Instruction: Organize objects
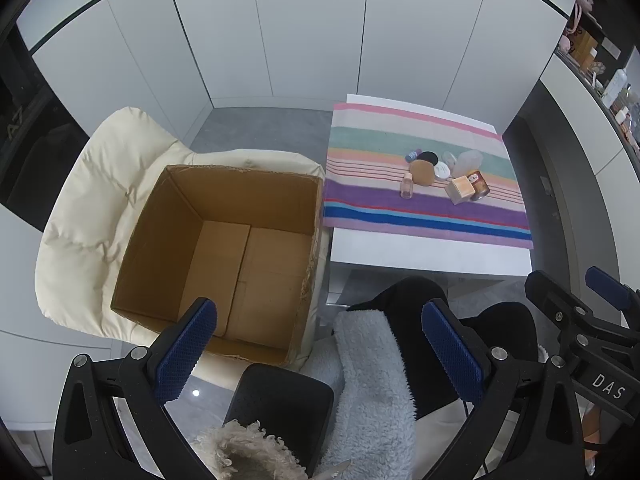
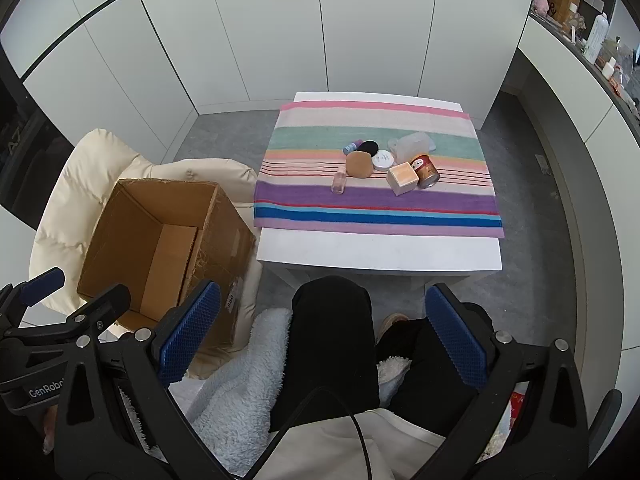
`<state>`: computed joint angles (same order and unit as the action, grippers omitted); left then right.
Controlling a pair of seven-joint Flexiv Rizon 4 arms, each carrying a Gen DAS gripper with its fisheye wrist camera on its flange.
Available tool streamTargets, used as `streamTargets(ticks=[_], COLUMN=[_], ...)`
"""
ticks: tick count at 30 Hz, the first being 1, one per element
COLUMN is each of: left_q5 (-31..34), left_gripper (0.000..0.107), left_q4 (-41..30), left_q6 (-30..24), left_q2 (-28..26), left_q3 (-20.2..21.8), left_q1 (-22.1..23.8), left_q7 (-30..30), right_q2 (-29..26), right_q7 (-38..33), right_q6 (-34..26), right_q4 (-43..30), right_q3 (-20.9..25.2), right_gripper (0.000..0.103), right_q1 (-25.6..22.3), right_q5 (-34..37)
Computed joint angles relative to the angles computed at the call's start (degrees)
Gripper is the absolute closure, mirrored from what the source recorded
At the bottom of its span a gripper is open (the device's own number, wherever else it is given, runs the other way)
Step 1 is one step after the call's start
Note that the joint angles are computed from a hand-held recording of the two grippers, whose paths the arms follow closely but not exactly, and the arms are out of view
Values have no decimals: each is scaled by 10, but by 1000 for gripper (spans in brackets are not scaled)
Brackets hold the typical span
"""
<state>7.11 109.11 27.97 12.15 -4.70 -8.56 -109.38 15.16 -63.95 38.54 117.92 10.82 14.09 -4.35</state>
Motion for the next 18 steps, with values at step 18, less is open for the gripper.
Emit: streamTargets(ticks=[18], left_q5=[5], left_gripper=[4], left_q4=[-1], left_q6=[0], left_q2=[-5], left_q3=[-3], left_q1=[0], left_q7=[-6], right_q2=[-1], right_q7=[-2], right_q6=[-2], right_q4=[-1], right_q3=[-1], right_gripper=[0], right_q1=[0], right_q5=[0])
